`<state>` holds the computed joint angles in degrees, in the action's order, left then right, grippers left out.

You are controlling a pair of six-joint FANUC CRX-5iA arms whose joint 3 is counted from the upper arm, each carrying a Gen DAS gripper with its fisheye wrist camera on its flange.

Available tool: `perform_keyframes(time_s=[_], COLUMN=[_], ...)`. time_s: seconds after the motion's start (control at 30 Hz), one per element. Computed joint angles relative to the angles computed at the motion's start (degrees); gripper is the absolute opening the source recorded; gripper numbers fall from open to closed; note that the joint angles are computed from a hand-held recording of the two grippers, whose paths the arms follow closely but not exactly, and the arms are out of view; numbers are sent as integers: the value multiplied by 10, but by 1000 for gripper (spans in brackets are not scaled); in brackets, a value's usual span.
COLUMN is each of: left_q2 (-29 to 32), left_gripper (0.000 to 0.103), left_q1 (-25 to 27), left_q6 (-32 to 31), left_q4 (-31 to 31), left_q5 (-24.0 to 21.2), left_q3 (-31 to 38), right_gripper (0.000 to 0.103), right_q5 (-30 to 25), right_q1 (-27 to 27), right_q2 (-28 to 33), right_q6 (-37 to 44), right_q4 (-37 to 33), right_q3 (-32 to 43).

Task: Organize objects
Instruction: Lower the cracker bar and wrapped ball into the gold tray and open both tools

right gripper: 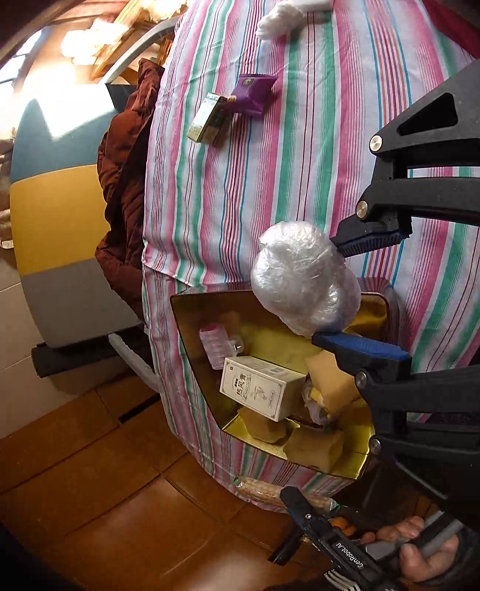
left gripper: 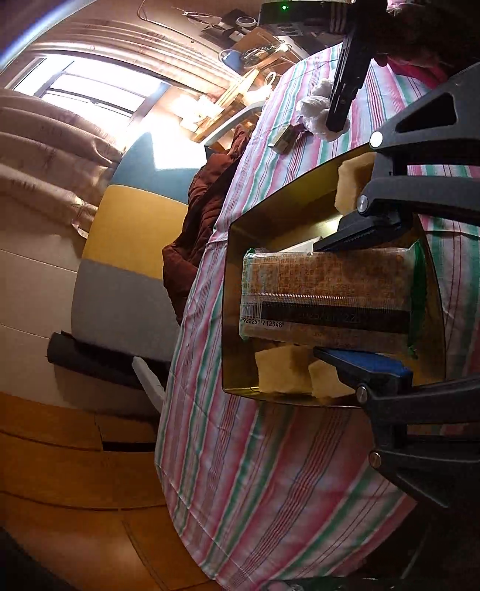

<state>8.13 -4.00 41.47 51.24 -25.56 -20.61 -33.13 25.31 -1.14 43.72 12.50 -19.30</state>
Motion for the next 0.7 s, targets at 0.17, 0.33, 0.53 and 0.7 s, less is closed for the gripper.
perform_keyframes(time_s=[0.17, 0.33, 0.53, 0.7], left_q2=[5, 12, 33, 42], left_gripper=[48, 48, 49, 49], left_q1=[6, -1, -3, -9], left_q6=[1, 0, 39, 48], left_q4=[5, 2, -37, -55], left_q5=[-31, -36, -64, -67], left_q3=[-8, -4, 23, 31], right_gripper=[41, 41, 43, 43], right_q5=[3, 2, 1, -14], right_q1=[6, 17, 16, 20], right_q2=[17, 35, 57, 85], right_q6=[22, 18, 25, 49], right_q4=[-7, 19, 21, 1], right_q3=[18, 32, 61, 92])
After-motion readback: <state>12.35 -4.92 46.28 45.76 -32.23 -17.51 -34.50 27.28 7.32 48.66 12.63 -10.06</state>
